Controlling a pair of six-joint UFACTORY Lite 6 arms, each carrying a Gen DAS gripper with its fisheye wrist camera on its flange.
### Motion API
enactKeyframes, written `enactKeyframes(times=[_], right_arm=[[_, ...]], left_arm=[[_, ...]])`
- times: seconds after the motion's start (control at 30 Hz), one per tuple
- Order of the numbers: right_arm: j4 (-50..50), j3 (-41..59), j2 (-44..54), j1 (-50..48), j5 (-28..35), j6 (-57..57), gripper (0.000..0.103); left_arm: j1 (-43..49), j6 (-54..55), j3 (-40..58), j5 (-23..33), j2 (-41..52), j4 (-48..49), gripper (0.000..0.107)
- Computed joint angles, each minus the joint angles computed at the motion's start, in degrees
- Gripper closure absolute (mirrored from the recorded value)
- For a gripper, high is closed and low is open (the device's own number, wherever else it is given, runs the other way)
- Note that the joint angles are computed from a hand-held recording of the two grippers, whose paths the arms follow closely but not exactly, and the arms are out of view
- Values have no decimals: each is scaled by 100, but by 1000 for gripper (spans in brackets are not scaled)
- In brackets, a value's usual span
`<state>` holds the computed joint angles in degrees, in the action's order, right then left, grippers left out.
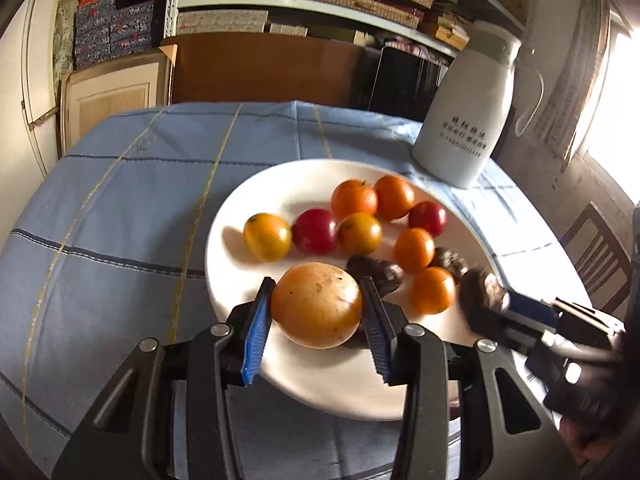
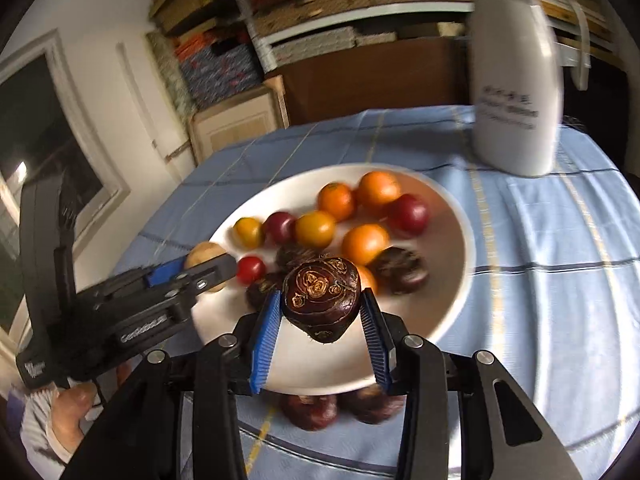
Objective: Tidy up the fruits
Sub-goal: 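Lower both fruits onto the white plate and open both grippers, then withdraw both grippers toward the last dark fruits beside the plate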
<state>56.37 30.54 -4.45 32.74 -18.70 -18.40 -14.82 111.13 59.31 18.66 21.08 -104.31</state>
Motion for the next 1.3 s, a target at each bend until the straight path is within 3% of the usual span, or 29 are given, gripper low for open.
enactKeyframes(times=[0.17, 0.3, 0.43, 0.5, 0.57, 0.73, 0.8, 0.93, 1.07, 1.13, 1.3], right_arm=[[720, 316, 538, 265, -205, -771, 62], [476, 197, 421, 167, -272, -467, 59], [-138, -468, -553, -136, -150, 188, 56], [164, -893, -1278, -220, -160, -8, 53], [470, -1284, -1894, -278, -176, -204, 42], [1243, -2519, -3437, -374, 66, -396, 42], [1668, -2819, -3805, -318, 121, -606, 41], [1830, -2977, -3761, 98, -147, -405, 41], [2259, -2606, -2904, 959, -772, -637, 38], [2559, -2298, -2307, 1402, -1114, -879, 32], [3297, -1704, -1148, 1988, -1802, -1539, 31]], left_arm=[[7, -167, 278, -8, 358, 220, 65], [-53, 190, 241, -62, 371, -104, 64], [-35, 410, 112, -41, 265, -355, 56], [44, 611, -169, 92, -32, -530, 55], [118, 854, -513, 234, -365, -738, 44], [109, 2006, -2090, 565, -1746, -1794, 24], [-137, 2933, -2888, 562, -2395, -2678, 15], [-812, 4613, -3871, 288, -3197, -4343, 9], [-1241, 6027, -4249, 37, -3448, -5913, 9], [-1045, 5675, -4278, 47, -3458, -5577, 9], [-170, 3381, -3794, 139, -2752, -3329, 9]])
